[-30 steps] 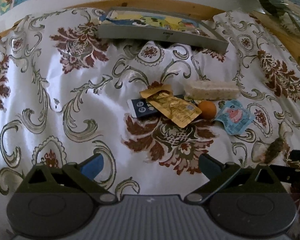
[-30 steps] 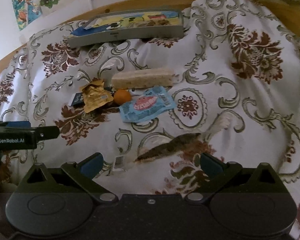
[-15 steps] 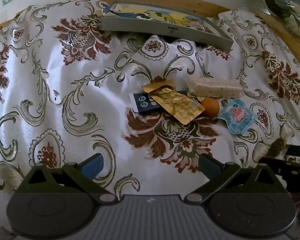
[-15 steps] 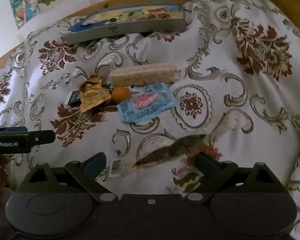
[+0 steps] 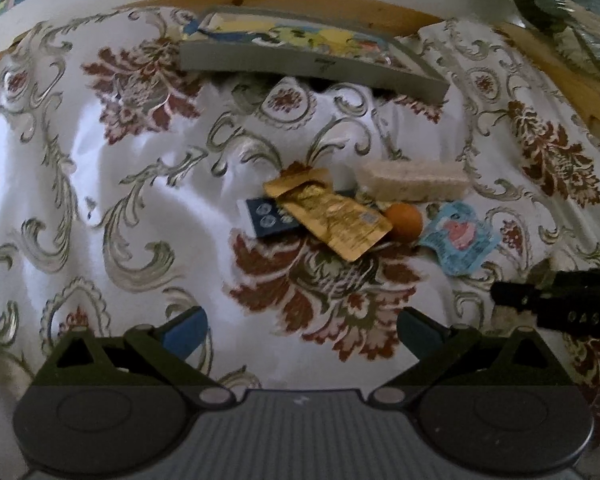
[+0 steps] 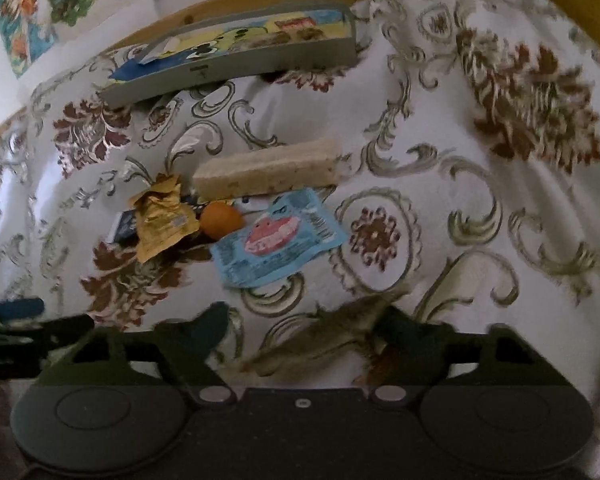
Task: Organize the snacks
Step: 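Lower the right gripper and grasp the brown dried fish snack, then grasp the blue pink-printed packet with the left gripper while the right gripper holds the fish snack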
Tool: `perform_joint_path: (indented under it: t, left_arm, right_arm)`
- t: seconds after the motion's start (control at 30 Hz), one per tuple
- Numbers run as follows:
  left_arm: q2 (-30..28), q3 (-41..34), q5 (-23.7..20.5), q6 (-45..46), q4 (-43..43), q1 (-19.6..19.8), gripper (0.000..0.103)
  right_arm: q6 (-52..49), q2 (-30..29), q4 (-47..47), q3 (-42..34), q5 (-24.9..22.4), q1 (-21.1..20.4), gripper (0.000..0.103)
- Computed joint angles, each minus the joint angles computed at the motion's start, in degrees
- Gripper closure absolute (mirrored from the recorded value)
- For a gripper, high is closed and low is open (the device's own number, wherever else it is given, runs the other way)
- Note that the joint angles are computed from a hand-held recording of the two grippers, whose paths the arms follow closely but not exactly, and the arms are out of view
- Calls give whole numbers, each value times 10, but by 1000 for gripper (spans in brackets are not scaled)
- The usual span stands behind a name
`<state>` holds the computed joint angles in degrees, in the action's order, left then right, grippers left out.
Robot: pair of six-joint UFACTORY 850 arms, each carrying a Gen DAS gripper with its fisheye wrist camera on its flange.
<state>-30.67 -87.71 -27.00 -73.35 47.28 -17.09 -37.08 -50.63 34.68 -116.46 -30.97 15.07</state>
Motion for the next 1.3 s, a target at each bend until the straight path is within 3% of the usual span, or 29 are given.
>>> perform_joint_path:
  t: [0.1, 0.57, 0.63, 0.7, 0.83, 1.07, 1.2, 1.3]
  left_arm:
    - [-4, -8, 4, 6, 1, 1, 0]
    - [-37, -58, 27, 76, -46, 18, 0]
    - [-46, -71, 34, 102, -61, 21, 0]
    - [-57, -85, 43, 137, -77, 23, 0]
    - [-78, -117, 70, 234, -129, 29, 1]
    - [-127, -196, 104, 517, -343, 32, 5]
    - [-178, -277, 59, 699, -477, 29, 13]
    - [-216, -334, 15, 771, -504, 26, 18]
  right_arm:
    - [-17, -3, -2, -5, -8, 2, 42]
    - [38, -34, -38, -56, -45, 3, 42]
    - [38, -32, -42, -52, -37, 3, 48]
    - [42, -30, -43, -48, -32, 2, 61]
    - [29, -27, -10, -41, -32, -8, 71]
    - [-22, 5, 55, 6, 6, -24, 78]
    - [-27, 5, 54, 3, 4, -34, 78]
    - [-38, 5, 66, 2, 0, -42, 77]
